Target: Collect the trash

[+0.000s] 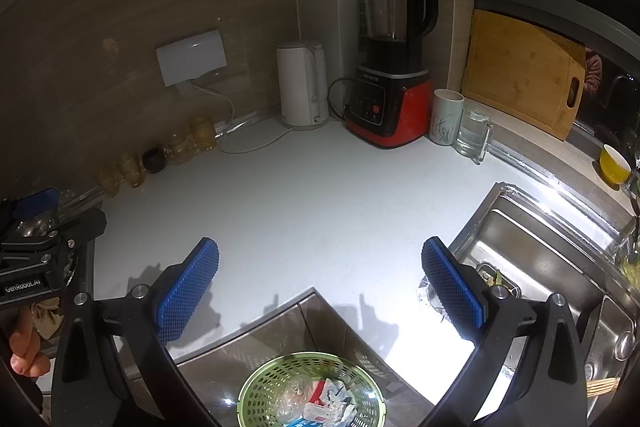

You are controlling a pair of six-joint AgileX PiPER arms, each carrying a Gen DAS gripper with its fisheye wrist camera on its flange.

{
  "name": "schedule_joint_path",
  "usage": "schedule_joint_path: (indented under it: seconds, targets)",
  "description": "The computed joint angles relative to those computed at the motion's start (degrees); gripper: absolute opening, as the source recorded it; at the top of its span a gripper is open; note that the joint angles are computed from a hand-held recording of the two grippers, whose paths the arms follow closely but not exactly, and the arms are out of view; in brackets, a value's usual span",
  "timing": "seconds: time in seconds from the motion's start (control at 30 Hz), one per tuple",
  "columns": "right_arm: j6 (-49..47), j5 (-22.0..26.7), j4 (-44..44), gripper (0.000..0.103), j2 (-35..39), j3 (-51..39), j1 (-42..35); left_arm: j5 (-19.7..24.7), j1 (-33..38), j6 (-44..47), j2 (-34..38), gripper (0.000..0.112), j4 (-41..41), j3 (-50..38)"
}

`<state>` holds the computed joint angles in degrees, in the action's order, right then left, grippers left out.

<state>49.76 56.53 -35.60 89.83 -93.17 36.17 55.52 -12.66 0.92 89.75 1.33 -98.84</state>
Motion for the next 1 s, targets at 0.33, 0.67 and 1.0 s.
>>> schedule_joint_path:
  seconds: [0.33, 0.67, 1.0]
  targets:
    - [-1.2, -0.2, 1.2, 0.101, 0.8, -1.0, -0.9, -0.1, -0.4, 0.3, 1.0, 0.095, 0.2, -0.8]
    - [-1.0, 0.3, 1.2, 0.101, 2.0, -2.2, -0.7, -0.1, 0.0, 0.8, 1.6, 0.095, 0.0, -1.3]
    - [-1.1, 0.3, 1.3, 0.101, 2.4, -2.4, -1.1, -0.2, 0.2, 1.1, 1.9, 0.095, -0.4, -1.4]
